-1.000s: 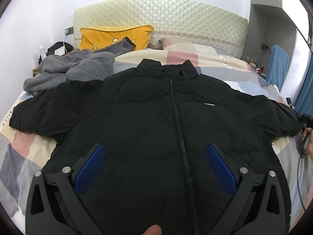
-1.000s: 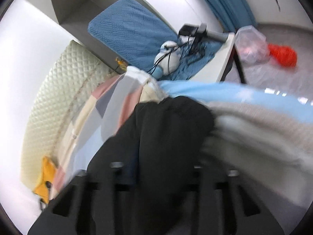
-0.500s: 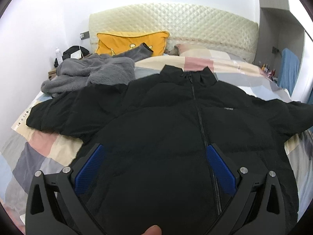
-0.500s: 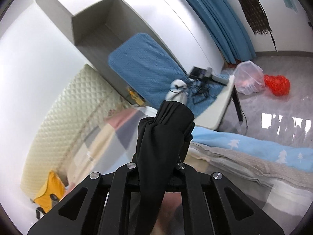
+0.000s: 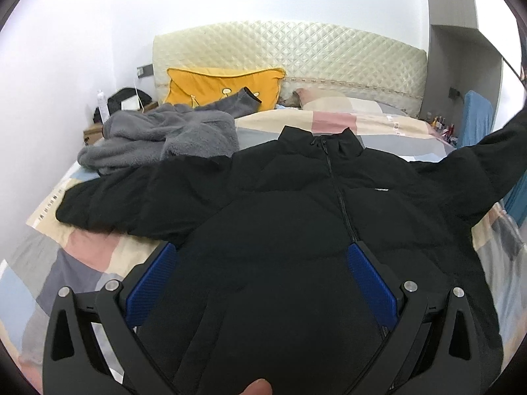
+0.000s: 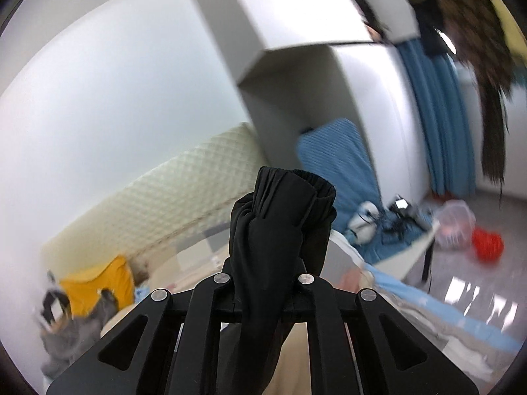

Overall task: Fold large clothes
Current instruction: 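Lift the sleeve with the right tool and fold it across the jacket body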

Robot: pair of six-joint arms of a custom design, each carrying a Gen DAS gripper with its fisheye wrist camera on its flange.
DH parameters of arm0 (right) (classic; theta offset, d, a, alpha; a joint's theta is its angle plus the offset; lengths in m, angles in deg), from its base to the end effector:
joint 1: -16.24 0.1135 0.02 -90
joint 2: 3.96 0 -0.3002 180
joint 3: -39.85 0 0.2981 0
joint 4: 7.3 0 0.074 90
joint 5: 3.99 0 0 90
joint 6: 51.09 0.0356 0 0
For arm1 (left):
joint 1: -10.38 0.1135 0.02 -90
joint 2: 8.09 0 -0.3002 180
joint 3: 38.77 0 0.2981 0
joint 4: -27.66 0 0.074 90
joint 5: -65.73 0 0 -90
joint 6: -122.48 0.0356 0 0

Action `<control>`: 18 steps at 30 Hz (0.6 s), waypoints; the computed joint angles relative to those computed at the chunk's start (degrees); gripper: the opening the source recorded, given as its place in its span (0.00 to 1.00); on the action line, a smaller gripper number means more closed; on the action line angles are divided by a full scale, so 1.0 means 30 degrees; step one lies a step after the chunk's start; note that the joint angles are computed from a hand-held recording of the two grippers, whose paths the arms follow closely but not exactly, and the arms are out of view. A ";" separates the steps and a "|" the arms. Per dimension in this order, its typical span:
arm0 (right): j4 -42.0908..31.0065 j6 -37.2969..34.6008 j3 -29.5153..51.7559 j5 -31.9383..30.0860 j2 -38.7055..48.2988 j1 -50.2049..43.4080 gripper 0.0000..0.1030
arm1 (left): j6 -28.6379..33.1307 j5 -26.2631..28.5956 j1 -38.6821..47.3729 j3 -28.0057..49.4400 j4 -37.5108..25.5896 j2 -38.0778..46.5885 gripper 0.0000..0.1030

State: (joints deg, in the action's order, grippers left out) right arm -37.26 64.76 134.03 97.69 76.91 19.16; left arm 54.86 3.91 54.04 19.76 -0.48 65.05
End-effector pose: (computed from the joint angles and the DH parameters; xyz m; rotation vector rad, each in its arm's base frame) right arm 0.3666 0.0115 0.4473 0.5066 1.7878 0.1592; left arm 0.2278 0.1941 0.2541 -0.1688 2.2065 0.0614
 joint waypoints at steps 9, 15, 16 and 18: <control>-0.1536 -0.1742 0.3310 0.4069 0.1893 0.7493 0.11 | 0.2323 0.3046 0.2803 0.1293 -0.1204 0.0979 1.00; -0.1348 -0.3203 0.5990 0.4947 0.4659 1.0855 0.12 | 0.3276 0.3650 0.4087 0.2171 -0.1257 0.2340 1.00; -0.1467 -0.3418 0.6913 0.4882 0.5553 1.1506 0.12 | 0.3201 0.3777 0.4280 0.2246 -0.1222 0.2434 1.00; -0.1502 -0.3839 0.8271 0.4631 0.6979 1.2357 0.12 | 0.2903 0.4317 0.4633 0.2723 -0.1606 0.2970 1.00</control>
